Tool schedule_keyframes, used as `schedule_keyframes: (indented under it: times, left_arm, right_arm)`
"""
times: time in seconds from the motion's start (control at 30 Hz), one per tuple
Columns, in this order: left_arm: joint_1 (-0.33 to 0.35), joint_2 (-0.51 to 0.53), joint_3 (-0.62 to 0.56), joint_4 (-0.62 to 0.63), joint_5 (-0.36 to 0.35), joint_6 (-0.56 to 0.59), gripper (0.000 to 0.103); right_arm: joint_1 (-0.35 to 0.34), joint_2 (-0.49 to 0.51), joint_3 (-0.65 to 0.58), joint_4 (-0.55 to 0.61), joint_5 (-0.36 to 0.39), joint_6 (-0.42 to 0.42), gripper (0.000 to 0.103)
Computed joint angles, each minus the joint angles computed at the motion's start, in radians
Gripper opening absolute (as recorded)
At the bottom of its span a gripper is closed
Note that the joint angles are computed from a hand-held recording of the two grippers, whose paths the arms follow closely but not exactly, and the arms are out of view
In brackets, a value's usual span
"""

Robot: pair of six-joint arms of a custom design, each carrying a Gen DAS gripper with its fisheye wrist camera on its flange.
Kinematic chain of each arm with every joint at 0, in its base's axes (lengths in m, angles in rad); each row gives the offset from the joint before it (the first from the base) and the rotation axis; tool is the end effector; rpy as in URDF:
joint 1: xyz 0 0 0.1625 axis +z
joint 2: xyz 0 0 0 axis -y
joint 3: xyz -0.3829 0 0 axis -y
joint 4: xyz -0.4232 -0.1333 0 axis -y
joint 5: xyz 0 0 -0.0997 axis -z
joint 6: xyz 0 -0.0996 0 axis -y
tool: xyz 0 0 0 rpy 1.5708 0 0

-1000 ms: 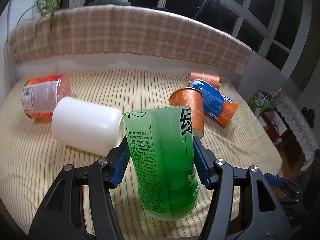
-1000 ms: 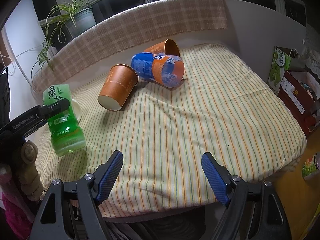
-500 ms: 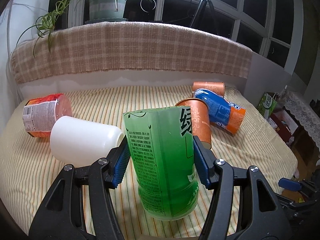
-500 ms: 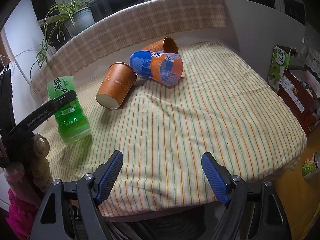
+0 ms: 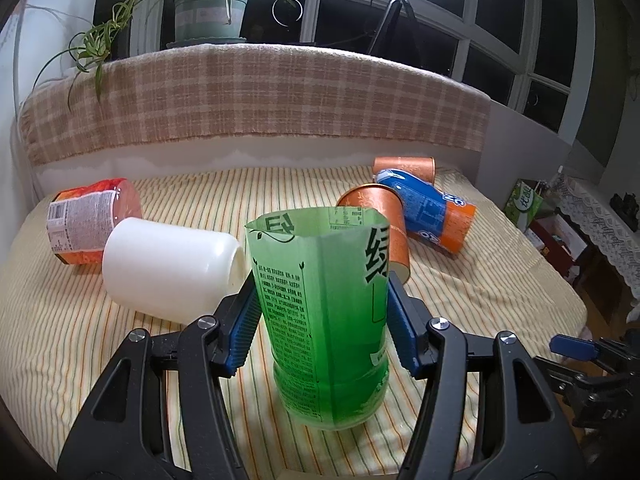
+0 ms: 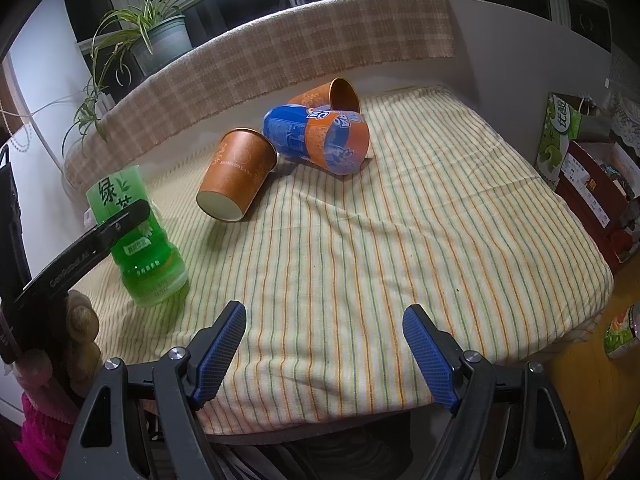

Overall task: Flip cup upright
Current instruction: 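Rotate the green bottle upright with the left tool and set it down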

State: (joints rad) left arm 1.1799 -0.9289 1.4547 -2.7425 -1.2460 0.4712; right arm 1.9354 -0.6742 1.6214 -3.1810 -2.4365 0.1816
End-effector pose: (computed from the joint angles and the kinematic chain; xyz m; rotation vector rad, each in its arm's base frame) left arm -0.1262 -0.7394 0.2414 0.9808 2.4824 -0.8737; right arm 0.2906 -0.6004 0.0685 -0.1525 -2.2995 1.0380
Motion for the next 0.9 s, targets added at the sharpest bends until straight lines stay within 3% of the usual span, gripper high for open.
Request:
schedule_keyframes:
  times: [0.67,0.9]
  left_arm:
    - [0.010,-0.067,0.042,0.114,-0.026,-0.043,0.060]
    - [0.015,-0.080,0.042,0.150,-0.035,-0.048,0.074]
  right_arm:
    - [0.019,0.017,-0.017,0.003,-0.002,-0.011,0.083]
    - [0.024,0.027,-0.030,0.005,-0.004,-0.022,0.083]
